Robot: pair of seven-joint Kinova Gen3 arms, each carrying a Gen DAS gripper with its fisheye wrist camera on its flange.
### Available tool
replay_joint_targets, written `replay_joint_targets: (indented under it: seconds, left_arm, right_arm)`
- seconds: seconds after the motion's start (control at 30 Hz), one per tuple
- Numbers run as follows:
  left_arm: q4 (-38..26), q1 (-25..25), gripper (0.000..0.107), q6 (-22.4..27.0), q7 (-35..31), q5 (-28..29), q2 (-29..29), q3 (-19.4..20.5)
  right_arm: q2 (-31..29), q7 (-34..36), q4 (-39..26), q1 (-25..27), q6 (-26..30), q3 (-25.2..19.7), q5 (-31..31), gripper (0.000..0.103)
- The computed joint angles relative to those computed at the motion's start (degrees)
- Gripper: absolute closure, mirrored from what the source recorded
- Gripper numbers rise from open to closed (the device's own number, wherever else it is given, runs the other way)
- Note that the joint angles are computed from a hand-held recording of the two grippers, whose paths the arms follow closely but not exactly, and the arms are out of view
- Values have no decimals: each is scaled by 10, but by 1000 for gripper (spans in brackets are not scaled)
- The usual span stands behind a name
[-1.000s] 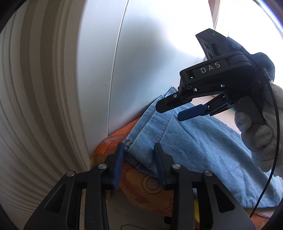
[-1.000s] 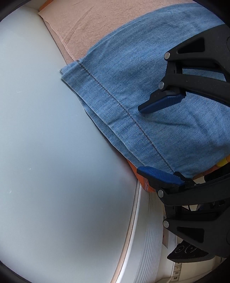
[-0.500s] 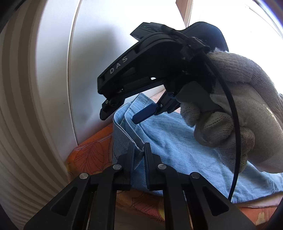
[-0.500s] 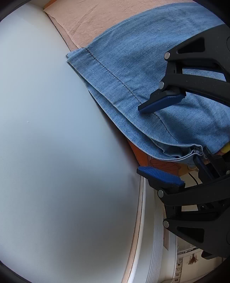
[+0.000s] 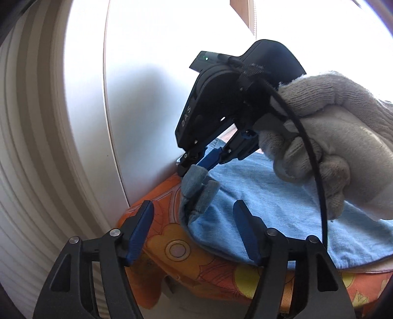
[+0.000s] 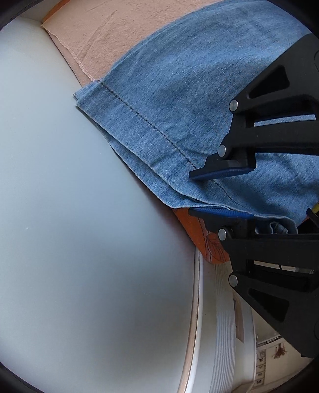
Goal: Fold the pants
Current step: 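Close both tools on the hem and lift it off the mattress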
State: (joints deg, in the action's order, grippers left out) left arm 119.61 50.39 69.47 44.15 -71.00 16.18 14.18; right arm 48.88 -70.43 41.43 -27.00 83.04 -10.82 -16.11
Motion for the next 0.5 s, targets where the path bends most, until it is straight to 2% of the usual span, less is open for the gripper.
replay_joint_targets:
  seconds: [0.07, 0.13, 0.17, 0.27, 0.3, 0.5]
  left_arm:
    - [1, -14, 41, -18, -19, 7, -2, -4]
    - [3, -36, 41, -35, -30, 3, -7, 2]
    - [8, -32, 45, -51, -21, -4, -13, -11]
    - [28, -51, 92, -89, 1, -31, -38, -8]
    - [30, -50, 95, -89, 3, -38, -44, -8]
    - [16, -56, 97, -84, -26, -89, -83, 18]
  right_arm:
    - [3, 6, -16, 7, 11, -2, -5, 92]
    - [-9, 3, -5, 11, 8, -6, -13, 94]
    - [-15, 7, 3, 17, 4, -9, -19, 95]
    - [-30, 23, 15, 43, 0, -16, -38, 96]
    - [-38, 28, 20, 51, -3, -18, -45, 96]
    - [-91, 43, 41, 103, -5, -29, -95, 97]
